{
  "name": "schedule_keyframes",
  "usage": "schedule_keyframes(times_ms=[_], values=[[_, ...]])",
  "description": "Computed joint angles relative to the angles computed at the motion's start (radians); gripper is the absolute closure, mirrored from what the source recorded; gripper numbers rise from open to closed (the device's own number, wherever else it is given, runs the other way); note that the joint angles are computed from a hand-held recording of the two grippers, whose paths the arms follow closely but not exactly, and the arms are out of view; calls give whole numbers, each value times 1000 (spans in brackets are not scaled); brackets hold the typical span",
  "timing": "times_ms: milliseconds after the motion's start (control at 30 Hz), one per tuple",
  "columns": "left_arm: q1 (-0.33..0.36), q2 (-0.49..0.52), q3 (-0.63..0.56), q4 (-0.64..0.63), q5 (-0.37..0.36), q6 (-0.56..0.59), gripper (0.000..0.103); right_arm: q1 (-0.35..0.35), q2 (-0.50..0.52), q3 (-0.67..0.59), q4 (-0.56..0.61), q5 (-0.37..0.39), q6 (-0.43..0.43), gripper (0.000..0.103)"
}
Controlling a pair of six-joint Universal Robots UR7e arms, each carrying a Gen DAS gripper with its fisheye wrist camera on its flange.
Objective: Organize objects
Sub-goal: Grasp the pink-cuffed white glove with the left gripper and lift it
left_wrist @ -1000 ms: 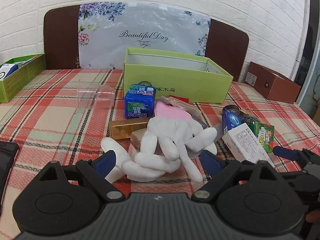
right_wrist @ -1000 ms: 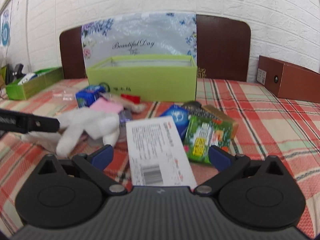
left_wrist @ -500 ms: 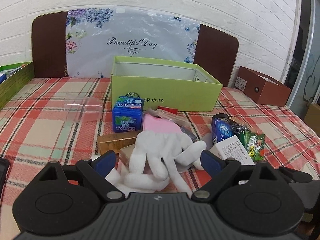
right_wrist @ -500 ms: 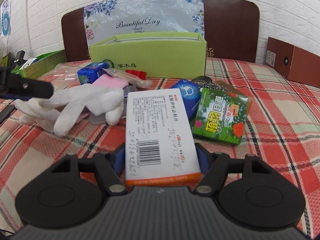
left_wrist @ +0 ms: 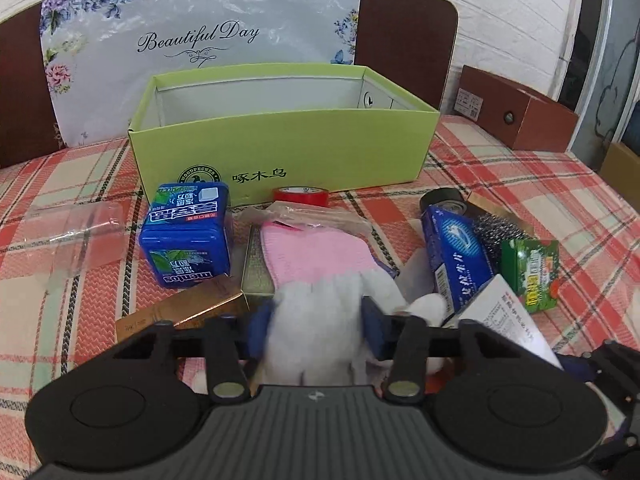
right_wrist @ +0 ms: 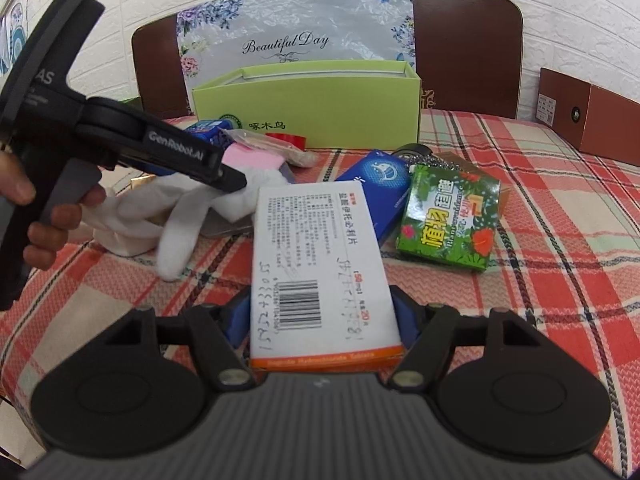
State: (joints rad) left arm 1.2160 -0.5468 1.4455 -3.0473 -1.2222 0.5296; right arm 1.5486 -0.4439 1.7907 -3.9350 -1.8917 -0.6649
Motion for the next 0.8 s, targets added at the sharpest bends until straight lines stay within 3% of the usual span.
schedule_keyframes(times_ms=[67, 167, 300, 500, 700, 800], values=[[1, -20, 17, -2, -20, -1, 86, 3, 5, -6, -3, -6, -10, 34], [7, -60, 45, 12, -71, -48, 93, 2, 9, -11, -1, -2, -12, 31], [24, -144, 119, 50, -166, -102, 93, 0, 1, -4, 11, 3, -11, 29], [25, -217, 235, 62, -88, -90, 87, -4, -10, 4, 25, 14, 7, 22], [32, -205, 233, 75, -94, -119, 84, 1, -3, -3, 24, 2, -2, 20], [25, -206, 254, 51, -99, -91, 72, 4, -4, 1, 18, -4, 1, 20]])
